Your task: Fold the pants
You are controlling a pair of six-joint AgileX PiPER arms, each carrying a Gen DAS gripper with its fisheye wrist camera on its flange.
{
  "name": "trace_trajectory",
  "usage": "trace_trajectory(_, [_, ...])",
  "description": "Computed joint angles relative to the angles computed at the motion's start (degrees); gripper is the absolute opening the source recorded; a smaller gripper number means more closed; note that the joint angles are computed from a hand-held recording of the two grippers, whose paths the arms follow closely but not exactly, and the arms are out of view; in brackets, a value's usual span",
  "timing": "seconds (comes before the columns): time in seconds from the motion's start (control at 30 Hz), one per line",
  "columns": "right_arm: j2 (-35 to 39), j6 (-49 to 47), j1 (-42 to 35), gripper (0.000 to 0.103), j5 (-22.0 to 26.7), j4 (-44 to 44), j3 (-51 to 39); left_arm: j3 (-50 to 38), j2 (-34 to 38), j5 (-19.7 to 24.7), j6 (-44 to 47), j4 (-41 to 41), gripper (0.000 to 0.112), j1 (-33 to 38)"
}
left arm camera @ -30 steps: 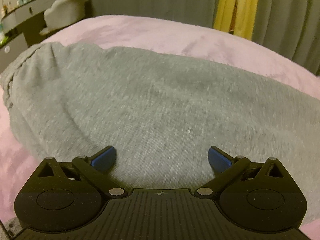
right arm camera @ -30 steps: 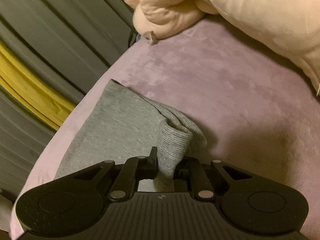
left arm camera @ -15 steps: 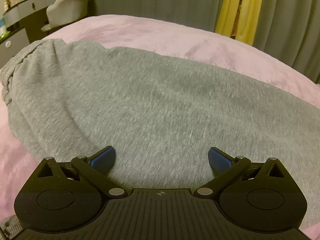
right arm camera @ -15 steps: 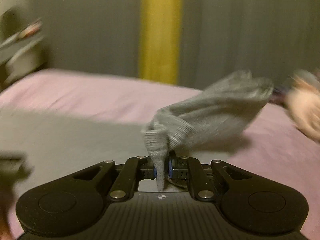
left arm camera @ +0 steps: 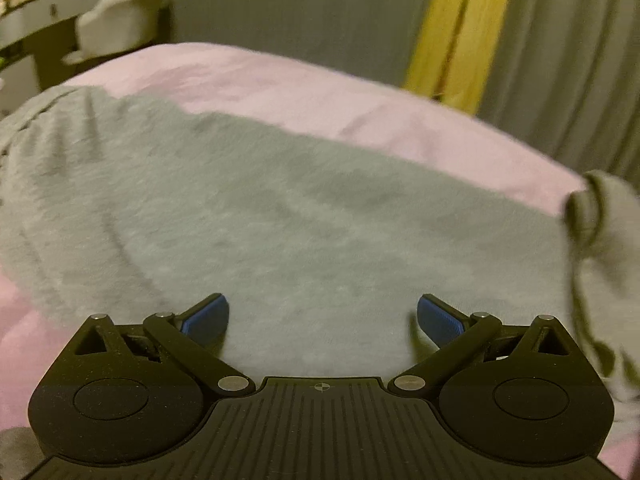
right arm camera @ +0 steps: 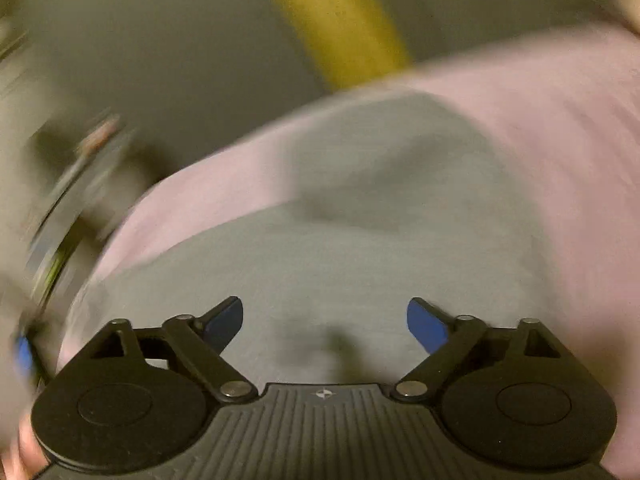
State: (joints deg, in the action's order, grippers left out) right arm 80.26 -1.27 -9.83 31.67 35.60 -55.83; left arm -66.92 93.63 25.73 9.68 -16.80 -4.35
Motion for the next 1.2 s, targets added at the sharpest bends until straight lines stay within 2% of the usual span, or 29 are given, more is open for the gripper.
trace_trajectory(0.03, [1.39, 5.73, -2.05, 0.085, 2.46, -2.84, -0.76, -0.12, -0.50, 1.50, 5.00, -5.73, 0.103, 0.41])
trace_trajectory(0.07, [1.99, 9.89, -3.36, 0.084, 3.12, -3.95, -0.86, -0.41, -0.61, 3.26, 10.06, -11.46, 0.103, 1.00])
trace_trajectory(0.13, [-0.30, 14.01, -2.34, 0.087, -0.55, -6.39, 0.84, -2.15, 0.23, 9.01, 18.80, -22.92, 0.103, 1.82])
trace_trajectory(0.23, [-4.43, 23.96, 1.15, 0.094, -5.96, -20.22, 2.75, -6.93, 4.07, 18.51, 22.71, -32.21, 0.103, 1.17])
trace_trajectory(0.3, [-5.97, 25.45, 1.42, 0.094, -6.96, -22.12, 3.58, -10.81, 7.76, 24.15, 22.46, -35.59, 0.103, -0.05])
trace_trajectory(0.37, [-7.64, 22.70, 0.09, 0.096, -7.18, -19.51, 4.55, -14.99, 12.04, 28.10, 20.32, -37.65, 0.100, -1.78])
trace_trajectory(0.43, [-9.58, 18.87, -1.31, 0.099, -7.46, -15.27, 5.83, -20.90, 17.40, 32.60, 15.12, -37.71, 0.081, -3.64])
trace_trajectory(0.5, [-10.85, 8.42, -4.89, 0.099, -8.26, -4.38, 8.21, -25.90, 22.50, 35.99, 10.71, -38.05, 0.074, -5.32])
trace_trajectory(0.63, [-9.35, -7.72, -11.92, 0.099, -4.58, 17.92, 11.10, -27.22, 25.72, 34.93, 8.98, -40.44, 0.072, -7.24])
trace_trajectory(0.67, [-8.20, -10.12, -12.23, 0.099, -4.43, 20.73, 11.15, -28.79, 26.76, 35.15, 6.93, -40.23, 0.069, -7.26])
trace_trajectory(0.73, [-6.29, -13.23, -11.86, 0.099, -5.06, 23.83, 10.86, -30.21, 27.57, 34.48, 2.45, -38.76, 0.042, -7.91])
trace_trajectory(0.77, [-5.23, -15.39, -11.57, 0.099, -5.31, 25.79, 10.56, -31.19, 28.00, 34.83, 0.41, -37.04, 0.017, -8.00])
trace_trajectory(0.8, [-4.16, -17.49, -11.37, 0.099, -5.24, 27.78, 10.24, -30.41, 27.79, 34.92, 0.46, -37.47, 0.017, -7.78])
trace_trajectory(0.9, [-2.40, -24.15, -12.12, 0.099, -3.53, 34.47, 10.33, -22.80, 22.11, 31.17, 7.07, -41.23, 0.016, -6.69])
trace_trajectory(0.97, [-3.38, -32.38, -15.02, 0.099, -0.12, 43.49, 12.73, -18.24, 16.85, 28.81, 12.97, -41.44, 0.016, -5.43])
trace_trajectory(1.07, [-4.20, -39.50, -19.08, 0.099, 5.16, 52.36, 15.62, -15.37, 11.32, 28.62, 16.06, -38.25, 0.016, -1.50])
trace_trajectory(1.17, [-2.95, -37.68, -19.94, 0.099, 7.27, 52.09, 15.21, -15.04, 8.89, 30.99, 18.30, -32.05, 0.021, 1.94])
trace_trajectory(1.2, [-2.34, -36.48, -19.39, 0.099, 6.98, 50.86, 14.46, -13.99, 7.93, 29.69, 18.42, -29.50, 0.025, 1.42])
